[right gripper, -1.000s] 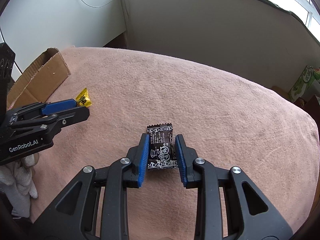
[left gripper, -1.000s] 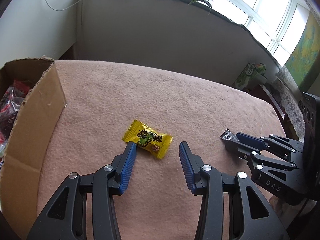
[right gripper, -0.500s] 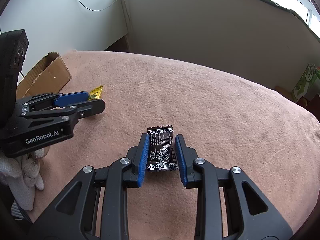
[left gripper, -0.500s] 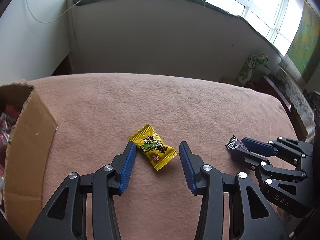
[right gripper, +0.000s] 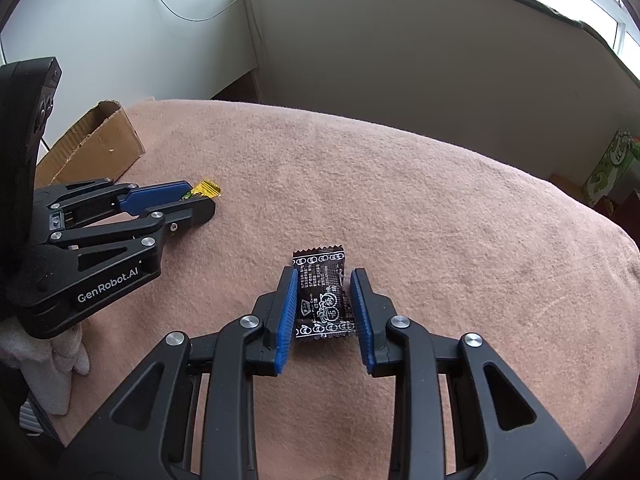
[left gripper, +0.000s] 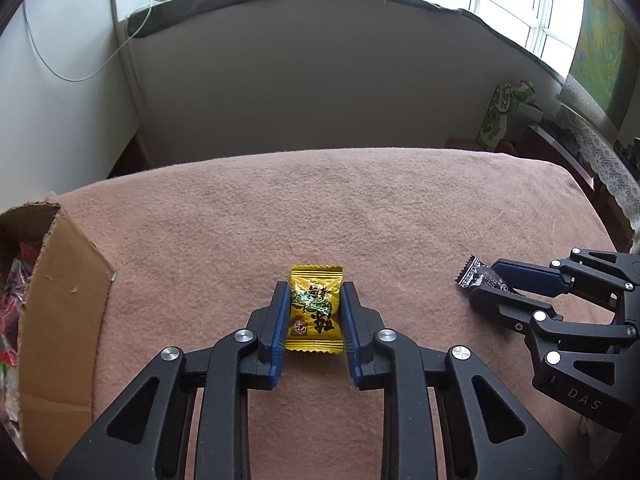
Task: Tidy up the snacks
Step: 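Carry the yellow candy and black packet over the box with both tools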
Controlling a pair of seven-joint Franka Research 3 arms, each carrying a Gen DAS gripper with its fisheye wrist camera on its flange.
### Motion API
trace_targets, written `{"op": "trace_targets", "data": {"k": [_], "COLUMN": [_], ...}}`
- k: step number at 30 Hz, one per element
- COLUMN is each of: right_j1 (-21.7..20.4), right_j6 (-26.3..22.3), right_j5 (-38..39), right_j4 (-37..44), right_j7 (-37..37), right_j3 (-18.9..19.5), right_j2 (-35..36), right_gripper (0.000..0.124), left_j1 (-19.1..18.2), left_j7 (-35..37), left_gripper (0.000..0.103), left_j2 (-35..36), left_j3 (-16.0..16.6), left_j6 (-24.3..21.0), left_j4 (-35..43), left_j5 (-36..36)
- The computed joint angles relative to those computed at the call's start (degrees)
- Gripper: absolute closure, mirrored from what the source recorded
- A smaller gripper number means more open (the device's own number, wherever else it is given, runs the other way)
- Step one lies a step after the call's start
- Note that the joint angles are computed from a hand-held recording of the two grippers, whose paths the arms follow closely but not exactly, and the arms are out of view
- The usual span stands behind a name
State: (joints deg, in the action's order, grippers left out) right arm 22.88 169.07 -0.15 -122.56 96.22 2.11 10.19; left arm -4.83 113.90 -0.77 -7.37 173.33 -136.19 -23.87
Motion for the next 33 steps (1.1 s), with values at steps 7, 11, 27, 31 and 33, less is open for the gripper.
{"op": "trace_targets", "data": {"k": [7, 11, 27, 31, 33], "right_j1": [1.22, 0.90, 0.32, -1.11, -1.99], "right_j6": [0.45, 1.03, 4.61, 5.23, 5.38], "right_j5": [-3.68, -3.09, -11.90, -15.44, -17.28], "right_j4": [-0.48, -1.64, -9.01, -10.39, -10.75], "right_j7": [3.25, 3.76, 15.72, 19.37, 21.16], "right_j3": [-1.33, -0.84, 0.04, 1.92, 3.36], "right_j2": [-0.13, -0.97, -8.11, -10.63, -11.77], "right_gripper": [0.096, 0.097, 0.099, 0.099, 0.099], "left_j1": [-0.78, -1.62, -14.78, -18.29, -19.53], "left_j7": [2.23, 1.78, 8.57, 7.93, 7.37], "left_gripper": [0.081, 0.081, 0.081, 0.081, 0.081], "left_j2": [-1.44, -2.78, -13.35, -17.20, -19.60], "left_j3": [0.62, 1.37, 13.24, 16.97, 18.46], "left_j6": [-0.07, 0.46, 4.06, 4.95, 5.35], "left_j4": [-1.36, -2.49, -10.61, -13.14, -14.64], "left_j5": [-3.07, -2.98, -9.75, -8.50, -7.66]}}
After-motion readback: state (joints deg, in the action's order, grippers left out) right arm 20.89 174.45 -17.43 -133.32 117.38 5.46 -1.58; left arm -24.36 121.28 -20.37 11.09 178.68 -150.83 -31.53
